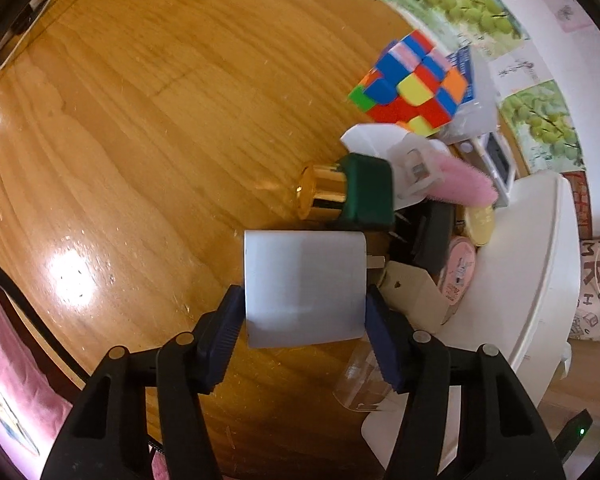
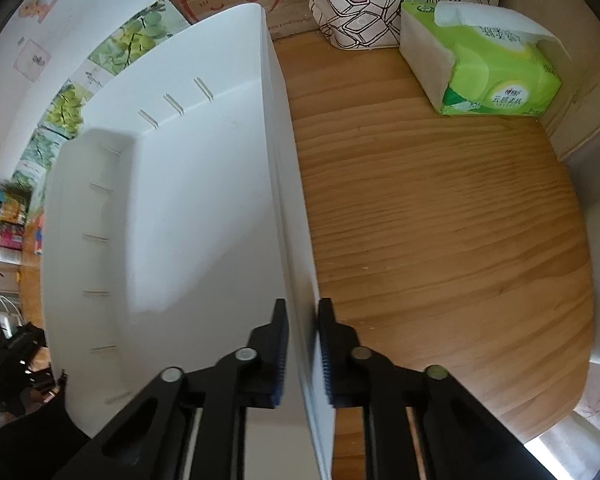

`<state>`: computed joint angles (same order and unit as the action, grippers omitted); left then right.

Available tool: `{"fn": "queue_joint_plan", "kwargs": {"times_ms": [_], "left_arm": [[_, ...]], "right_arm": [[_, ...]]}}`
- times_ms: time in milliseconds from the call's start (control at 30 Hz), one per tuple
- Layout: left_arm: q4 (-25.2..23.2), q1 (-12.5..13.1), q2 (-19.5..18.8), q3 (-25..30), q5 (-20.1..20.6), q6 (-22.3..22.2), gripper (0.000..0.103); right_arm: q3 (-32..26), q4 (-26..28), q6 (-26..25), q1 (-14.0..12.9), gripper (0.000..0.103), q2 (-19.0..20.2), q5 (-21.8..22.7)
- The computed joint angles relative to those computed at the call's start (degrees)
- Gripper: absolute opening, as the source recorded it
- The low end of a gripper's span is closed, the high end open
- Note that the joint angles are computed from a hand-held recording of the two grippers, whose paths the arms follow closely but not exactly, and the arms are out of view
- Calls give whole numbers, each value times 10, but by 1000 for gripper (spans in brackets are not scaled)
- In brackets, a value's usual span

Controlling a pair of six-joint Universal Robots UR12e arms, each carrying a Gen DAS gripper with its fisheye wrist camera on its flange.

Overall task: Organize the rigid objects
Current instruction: 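Carry the white charger into the bin with the left tool and release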

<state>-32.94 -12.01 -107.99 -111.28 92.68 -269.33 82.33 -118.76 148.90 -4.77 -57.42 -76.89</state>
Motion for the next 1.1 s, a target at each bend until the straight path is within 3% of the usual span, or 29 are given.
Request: {"fn": "queue_joint_plan", "kwargs": {"times_ms": [133,333,467,600,800,933,1033,1100], "left_arm": [[0,-14,6,2,37,2,63],[14,-37,10,14,134,38,63],[72,-51,9,13,193,72,63],[149,-63,-10,29,237,165,63],[202,-74,-39,69,235,328,63],[220,-79,-56,95,199,415,63],[207,-80,-70,118,161,477,63],[165,-85,-80,143,154,512,63]], "right_arm": [[5,-11,-21,2,5,-2,-6],[8,-17,-34,0,4,-3,-6],[11,-20,-37,-1,4,-5,-8],[12,-21,-40,0,4,-6,-11],[15,-24,-36,4,4,-6,-16],[14,-26,-34,7,4,-5,-23],[13,-28,-31,8,4,-4,-24],[12,-27,-32,9,4,-2,-25]]}}
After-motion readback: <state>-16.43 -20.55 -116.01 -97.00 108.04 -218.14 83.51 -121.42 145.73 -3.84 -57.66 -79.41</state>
